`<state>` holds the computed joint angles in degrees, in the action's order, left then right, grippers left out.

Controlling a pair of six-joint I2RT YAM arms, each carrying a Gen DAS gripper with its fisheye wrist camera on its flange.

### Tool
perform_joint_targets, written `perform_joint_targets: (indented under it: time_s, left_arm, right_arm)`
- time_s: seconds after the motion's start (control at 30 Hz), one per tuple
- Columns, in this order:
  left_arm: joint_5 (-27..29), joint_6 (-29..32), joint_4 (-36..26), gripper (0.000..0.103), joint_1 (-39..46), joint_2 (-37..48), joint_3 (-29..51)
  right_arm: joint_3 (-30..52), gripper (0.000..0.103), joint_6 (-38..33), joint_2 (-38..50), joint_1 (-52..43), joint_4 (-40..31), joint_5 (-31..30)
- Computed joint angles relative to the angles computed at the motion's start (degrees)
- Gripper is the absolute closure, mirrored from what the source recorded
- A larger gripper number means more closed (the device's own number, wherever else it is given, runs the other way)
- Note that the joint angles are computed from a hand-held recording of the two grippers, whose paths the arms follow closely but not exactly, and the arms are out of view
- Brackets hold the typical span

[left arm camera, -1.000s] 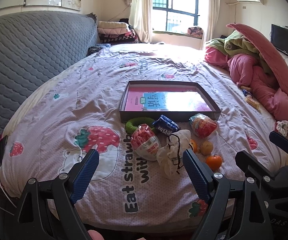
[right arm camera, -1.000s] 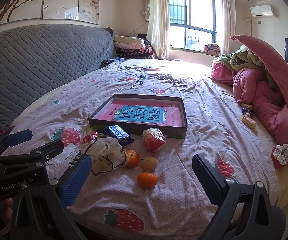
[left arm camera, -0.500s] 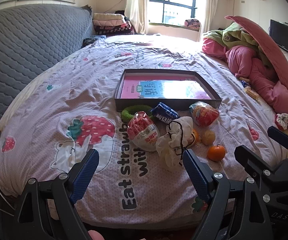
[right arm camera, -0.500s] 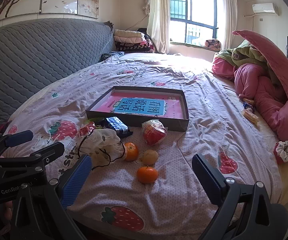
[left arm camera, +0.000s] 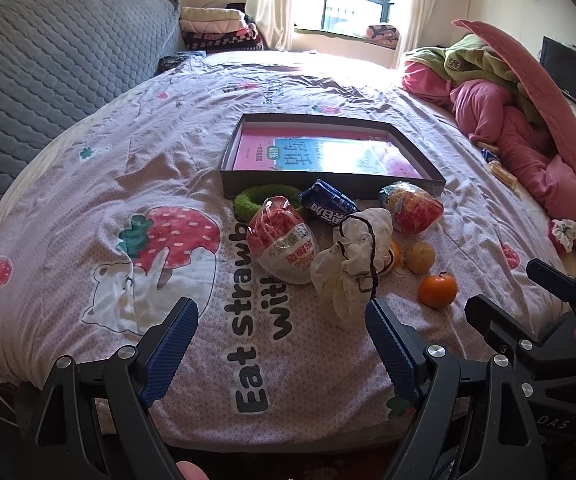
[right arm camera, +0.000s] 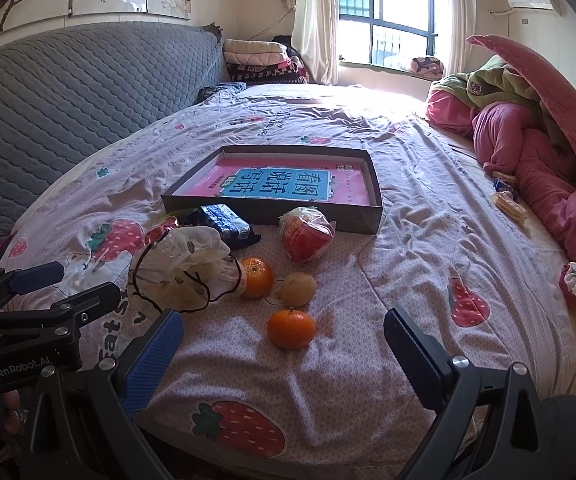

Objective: Organize objects
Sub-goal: 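Move the left tool toward the white mesh bag while the right tool approaches a tangerine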

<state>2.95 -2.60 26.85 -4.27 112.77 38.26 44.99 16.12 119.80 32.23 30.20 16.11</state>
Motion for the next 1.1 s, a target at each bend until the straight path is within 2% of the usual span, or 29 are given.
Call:
perform_joint_targets:
  time_s: [0.33, 0.43, 0.57, 0.67, 1.1]
  left_arm:
    - [2.7, -1.4, -3.2, 0.017, 0.4, 3.2, 3.2]
    - [3.4, -1.6, -3.2, 0.017, 0.5, 3.9, 3.9]
    - [3.8, -2.7, -0.2, 0.017, 0.3, 4.7, 3.6]
    - [5.1, -2.3, -1.3, 0.017, 0.2, 5.7, 4.9]
    - [4.0, -1.0, -2.1, 0.017, -2.6, 8.9, 8.9]
  right_arm:
    - [0.6, 0.002, -0.8, 2.6, -0.9, 0.0, -0.7]
    - [1.3, 0.002, -0.6, 3.3, -1.3, -0.3, -0.7]
    - [2.2, 0.002, -0.6, 4.7, -1.9, -0.3, -1.4]
    - [2.9, 0.002, -0.7, 5.7, -2.3, -0.2, -1.9]
    - [5.5, 0.002, -0.9, 9.2, -4.3, -0.6, -4.7]
